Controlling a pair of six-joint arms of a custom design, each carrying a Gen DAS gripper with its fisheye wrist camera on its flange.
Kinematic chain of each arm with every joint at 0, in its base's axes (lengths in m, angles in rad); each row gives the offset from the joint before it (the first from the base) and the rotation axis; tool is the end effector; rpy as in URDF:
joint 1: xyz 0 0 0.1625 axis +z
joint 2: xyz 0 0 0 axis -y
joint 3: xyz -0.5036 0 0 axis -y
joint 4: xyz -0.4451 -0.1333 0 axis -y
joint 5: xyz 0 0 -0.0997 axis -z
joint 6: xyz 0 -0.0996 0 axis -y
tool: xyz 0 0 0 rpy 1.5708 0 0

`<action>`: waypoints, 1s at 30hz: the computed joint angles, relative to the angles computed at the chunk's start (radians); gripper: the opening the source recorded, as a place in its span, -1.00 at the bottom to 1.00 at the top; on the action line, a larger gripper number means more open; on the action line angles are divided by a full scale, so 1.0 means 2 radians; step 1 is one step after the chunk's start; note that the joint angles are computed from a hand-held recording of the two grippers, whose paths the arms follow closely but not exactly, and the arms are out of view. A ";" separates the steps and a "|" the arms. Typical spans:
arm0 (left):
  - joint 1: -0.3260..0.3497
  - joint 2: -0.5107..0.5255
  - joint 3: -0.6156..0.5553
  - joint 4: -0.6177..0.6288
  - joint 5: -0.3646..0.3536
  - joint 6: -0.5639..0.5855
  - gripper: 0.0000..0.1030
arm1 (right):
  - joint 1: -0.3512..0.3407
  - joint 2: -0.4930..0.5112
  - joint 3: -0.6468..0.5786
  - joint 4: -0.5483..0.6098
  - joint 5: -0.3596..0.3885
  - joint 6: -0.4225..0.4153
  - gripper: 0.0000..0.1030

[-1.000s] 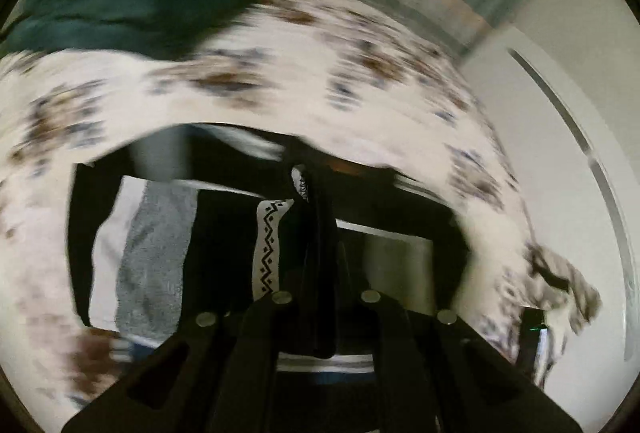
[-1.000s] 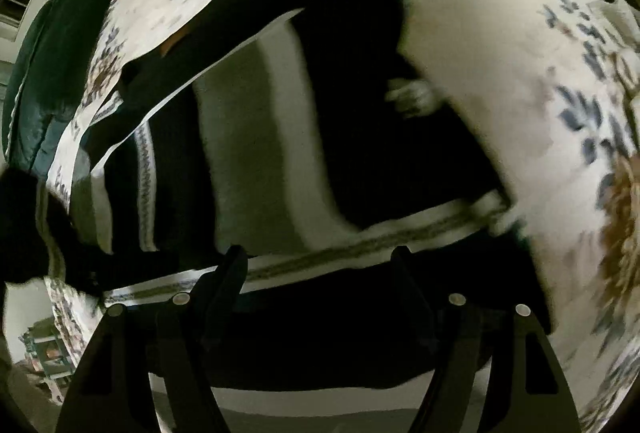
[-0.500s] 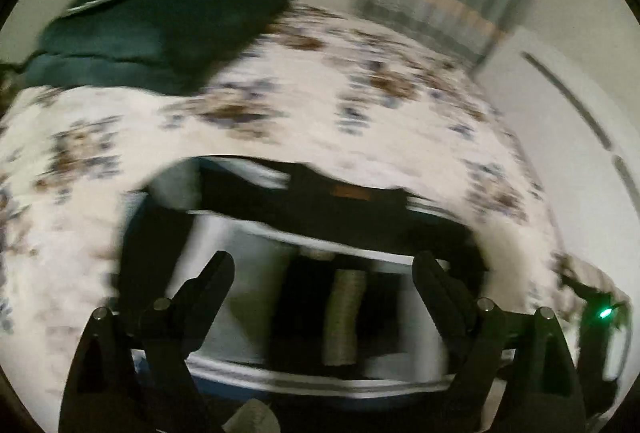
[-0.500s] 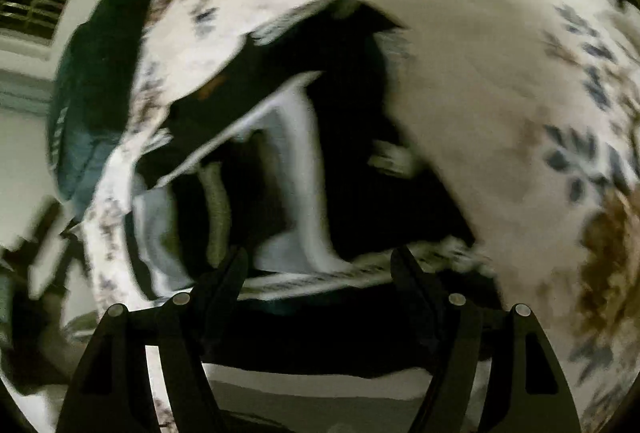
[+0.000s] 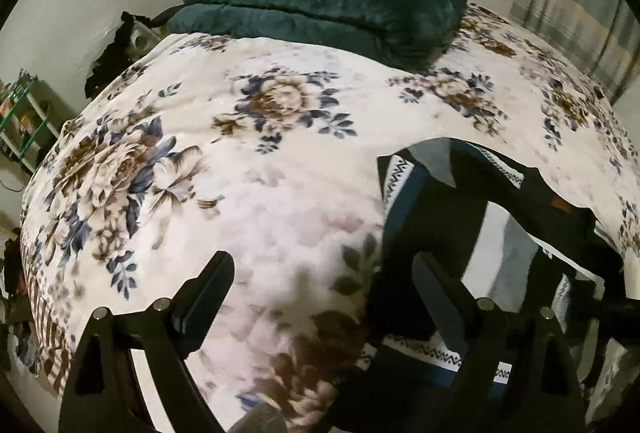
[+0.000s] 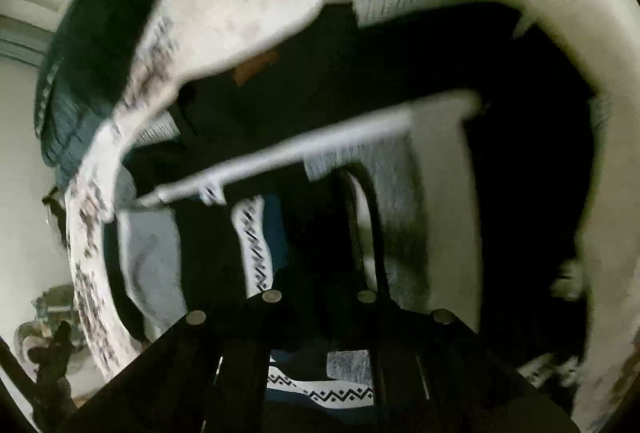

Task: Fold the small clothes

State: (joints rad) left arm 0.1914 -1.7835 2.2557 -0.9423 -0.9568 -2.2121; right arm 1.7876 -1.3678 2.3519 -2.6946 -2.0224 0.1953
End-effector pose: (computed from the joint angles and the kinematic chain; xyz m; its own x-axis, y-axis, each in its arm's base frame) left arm -0.2216 -0.2372 0.3265 -0.5650 -0.6075 -0.5583 0.0134 0.6697 -0.7425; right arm 0.1865 -0.4291 0.2102 -0.9161 0.0560 0.3969 -0.0359 0.9747 -0.2205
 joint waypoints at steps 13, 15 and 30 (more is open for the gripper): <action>0.131 0.052 0.014 -0.225 0.101 0.233 0.77 | -0.030 -0.105 -0.027 0.103 -0.085 0.002 -0.88; 0.158 0.071 0.014 -0.263 0.106 0.286 0.77 | -0.038 -0.099 -0.026 0.104 -0.107 0.002 -0.88; 0.208 0.087 0.023 -0.271 0.097 0.357 0.77 | -0.034 -0.077 -0.011 0.117 -0.090 0.019 0.04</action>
State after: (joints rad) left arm 0.6073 -1.6096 2.3017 -1.4845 -0.7635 -1.4990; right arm 1.7192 -1.5217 2.3307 -2.4610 -2.2023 0.2325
